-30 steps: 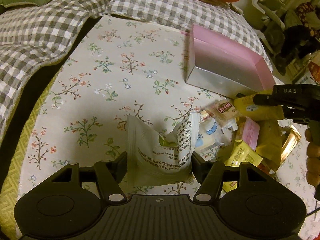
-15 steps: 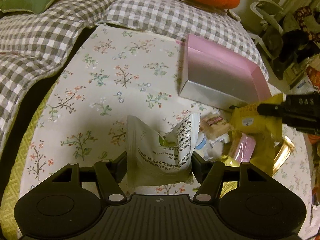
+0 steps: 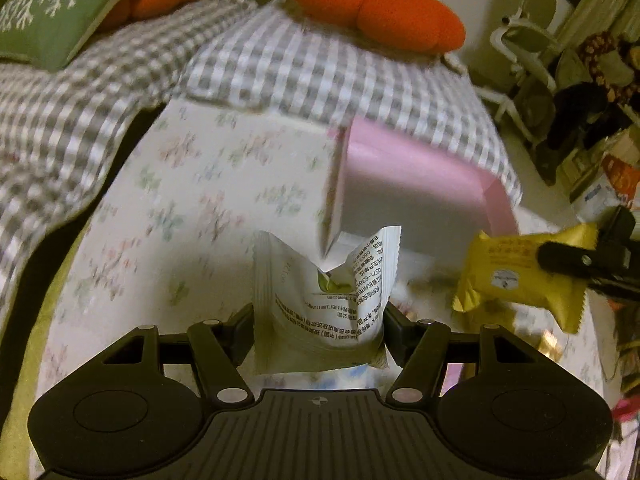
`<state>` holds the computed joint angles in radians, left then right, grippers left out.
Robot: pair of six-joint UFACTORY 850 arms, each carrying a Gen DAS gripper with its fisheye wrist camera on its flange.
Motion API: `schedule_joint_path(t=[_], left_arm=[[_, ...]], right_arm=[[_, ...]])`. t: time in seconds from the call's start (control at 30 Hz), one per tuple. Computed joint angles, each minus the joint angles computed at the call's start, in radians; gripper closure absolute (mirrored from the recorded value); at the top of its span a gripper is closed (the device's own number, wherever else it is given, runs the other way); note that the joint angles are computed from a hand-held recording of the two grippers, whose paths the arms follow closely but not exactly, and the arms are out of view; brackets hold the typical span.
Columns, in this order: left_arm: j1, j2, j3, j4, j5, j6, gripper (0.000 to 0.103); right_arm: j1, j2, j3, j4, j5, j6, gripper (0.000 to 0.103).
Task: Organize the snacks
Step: 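Carry both held snacks over the pink box and open both tools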
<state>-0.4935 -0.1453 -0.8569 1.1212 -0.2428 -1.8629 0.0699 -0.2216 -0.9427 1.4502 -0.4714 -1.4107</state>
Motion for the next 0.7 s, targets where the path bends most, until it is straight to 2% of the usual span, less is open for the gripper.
schedule_joint_path(t=[0.13, 0.27, 0.4, 0.47, 0.57, 0.7], left_arm=[[0.008, -0.054, -0.062, 0.175, -0.002, -0.141, 0.039], [0.021, -0.132, -0.125, 0.412, 0.033, -0.354, 0.038], [0.028, -0.217, -0.200, 0.535, 0.057, -0.428, 0.038], [0.027, -0.254, -0.232, 0.498, 0.048, -0.369, 0.037], [0.030, -0.304, -0.274, 0.523, 0.052, -0.366, 0.037], [0.026, -0.347, -0.310, 0.455, 0.019, -0.262, 0.037]], right_arm=[[-0.032, -0.015, -0.019, 0.124, -0.004, -0.093, 0.080], [-0.044, -0.067, -0.046, 0.324, 0.046, -0.259, 0.080], [-0.054, -0.129, -0.080, 0.426, 0.071, -0.320, 0.080], [-0.058, -0.146, -0.089, 0.459, 0.075, -0.357, 0.080], [-0.055, -0.168, -0.102, 0.539, 0.096, -0.429, 0.080], [-0.043, -0.182, -0.100, 0.742, 0.100, -0.634, 0.080]])
